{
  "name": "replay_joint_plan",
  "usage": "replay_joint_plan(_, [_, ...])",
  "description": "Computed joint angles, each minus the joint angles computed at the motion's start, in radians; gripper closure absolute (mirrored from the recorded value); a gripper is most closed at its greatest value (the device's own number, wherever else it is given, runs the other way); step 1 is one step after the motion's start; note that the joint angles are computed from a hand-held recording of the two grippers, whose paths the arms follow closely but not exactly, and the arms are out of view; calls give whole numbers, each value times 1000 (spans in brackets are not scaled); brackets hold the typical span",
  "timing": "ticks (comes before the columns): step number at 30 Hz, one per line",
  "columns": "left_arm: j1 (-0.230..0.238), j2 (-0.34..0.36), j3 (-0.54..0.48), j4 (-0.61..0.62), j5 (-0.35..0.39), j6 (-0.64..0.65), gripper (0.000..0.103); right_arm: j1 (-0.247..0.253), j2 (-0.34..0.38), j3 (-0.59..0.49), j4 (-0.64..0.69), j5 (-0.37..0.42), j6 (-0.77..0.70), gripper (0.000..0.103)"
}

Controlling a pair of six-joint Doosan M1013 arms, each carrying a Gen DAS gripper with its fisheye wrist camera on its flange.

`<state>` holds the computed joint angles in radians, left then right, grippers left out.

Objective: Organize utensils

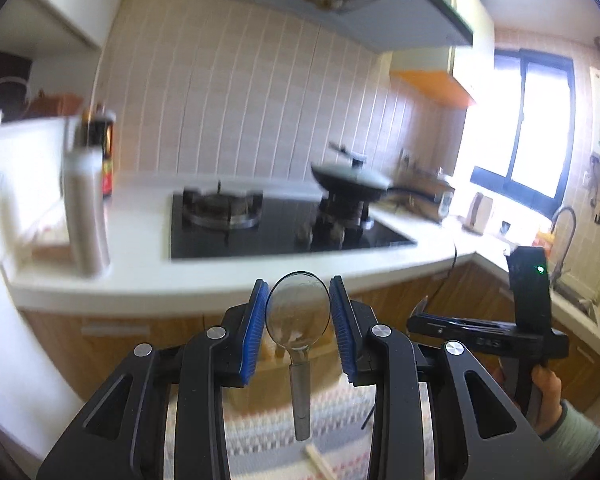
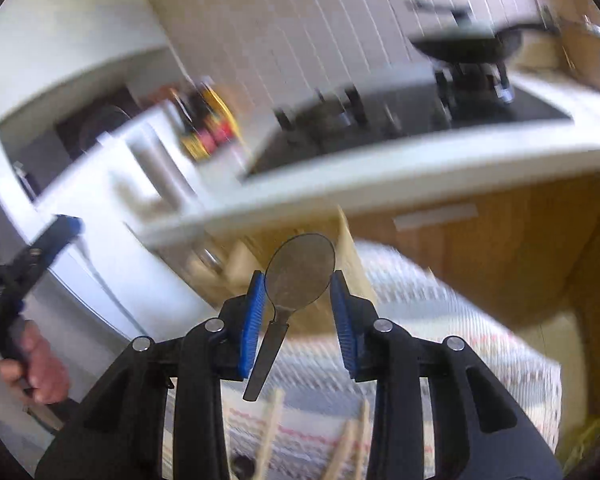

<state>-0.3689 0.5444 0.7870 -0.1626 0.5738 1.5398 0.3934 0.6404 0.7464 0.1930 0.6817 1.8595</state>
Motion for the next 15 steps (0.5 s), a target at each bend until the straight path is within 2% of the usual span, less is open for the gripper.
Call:
replay_joint_plan(1, [-1,7,-20,11,-1,-9,73,-4,22,-42,15,-22,-14,73])
replay_joint_plan(2, [-2,14,-39,20,-3,-16,73,-6,35,-80,20,-2,-8,73])
replay_joint_plan(4, [-7,29,-69,67,-25,-45,73,-17,58,-128,50,-16,9,73])
replay_joint_plan(6, [-16,52,-107,166,-15,-120,73,-25,73,-157,40,-55,43,73])
replay_joint_plan(7, [-19,68,-130,197,-8,-145,73,-25,75,-165,-6,-77,82,73])
replay_joint_plan(9, [-16,91,-160,184,-8,-137,73,-17,59,-144,-150,-113,176,73])
replay_joint_plan(10, [-12,102,-170,164,-18,-123,73,-9,74,-168,-274,-112,252,73])
replay_joint_plan(12, [-14,128,-198,217,-17,-170,73,6,104,-212,-477,-82,356,73])
replay_joint_plan(15, [-17,159,-229,312,-13,-263,73,23,153,-283,-620,-18,388,73])
